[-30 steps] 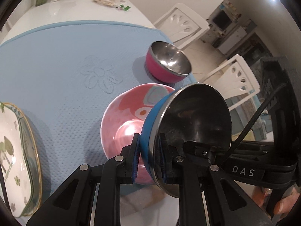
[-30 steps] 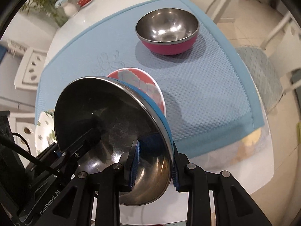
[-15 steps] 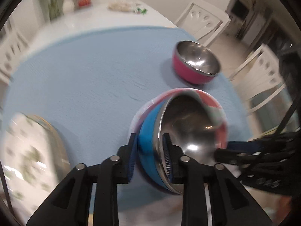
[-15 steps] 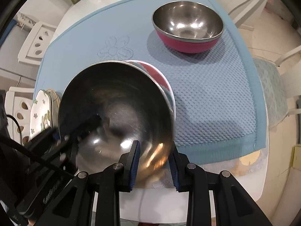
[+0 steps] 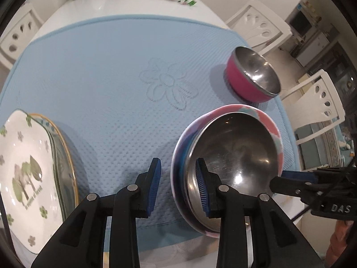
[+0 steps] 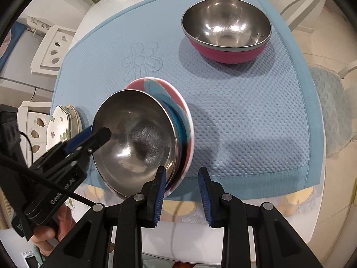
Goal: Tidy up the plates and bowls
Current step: 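Reach the right gripper to the magenta steel bowl and grasp its rim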
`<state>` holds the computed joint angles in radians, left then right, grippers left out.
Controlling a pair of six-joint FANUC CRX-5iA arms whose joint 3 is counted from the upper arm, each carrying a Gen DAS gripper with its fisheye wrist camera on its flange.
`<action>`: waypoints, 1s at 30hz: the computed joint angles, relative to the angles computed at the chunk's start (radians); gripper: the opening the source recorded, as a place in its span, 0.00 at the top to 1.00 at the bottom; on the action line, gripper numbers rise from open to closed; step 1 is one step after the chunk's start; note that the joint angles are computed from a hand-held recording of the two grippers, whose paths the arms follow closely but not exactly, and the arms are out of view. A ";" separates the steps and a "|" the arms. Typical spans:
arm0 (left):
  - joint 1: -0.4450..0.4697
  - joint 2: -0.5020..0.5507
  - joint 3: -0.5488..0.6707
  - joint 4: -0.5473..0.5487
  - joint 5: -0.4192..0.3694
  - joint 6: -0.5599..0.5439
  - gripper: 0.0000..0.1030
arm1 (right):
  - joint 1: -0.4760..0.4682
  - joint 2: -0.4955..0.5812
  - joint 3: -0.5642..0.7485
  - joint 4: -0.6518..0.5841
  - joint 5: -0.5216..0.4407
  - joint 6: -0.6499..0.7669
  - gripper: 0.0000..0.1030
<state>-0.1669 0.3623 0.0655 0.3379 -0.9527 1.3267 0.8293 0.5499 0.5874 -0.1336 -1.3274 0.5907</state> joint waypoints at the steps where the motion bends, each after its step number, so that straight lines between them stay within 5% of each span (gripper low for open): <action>1: 0.001 0.000 -0.001 0.002 0.002 0.002 0.71 | -0.003 0.003 0.006 -0.006 -0.004 0.006 0.72; 9: 0.023 0.019 0.007 0.045 -0.016 0.013 0.72 | -0.029 -0.036 -0.035 -0.035 0.045 0.053 0.72; 16: 0.047 -0.016 -0.033 0.227 0.020 -0.156 0.72 | -0.041 -0.129 -0.144 0.003 0.206 0.070 0.72; 24: 0.014 0.097 0.174 0.254 -0.007 -0.175 0.69 | -0.065 -0.240 -0.325 0.185 0.442 -0.112 0.47; 26: 0.003 0.157 0.251 0.268 -0.035 -0.161 0.54 | -0.080 -0.216 -0.303 0.204 0.418 -0.117 0.47; 30: -0.024 0.297 0.431 0.281 -0.121 -0.139 0.47 | -0.109 -0.174 -0.278 0.216 0.385 -0.134 0.47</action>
<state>-0.1909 0.6592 0.4963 0.6186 -1.0741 1.1877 0.7202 0.3763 0.3097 0.0825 -0.9420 0.4569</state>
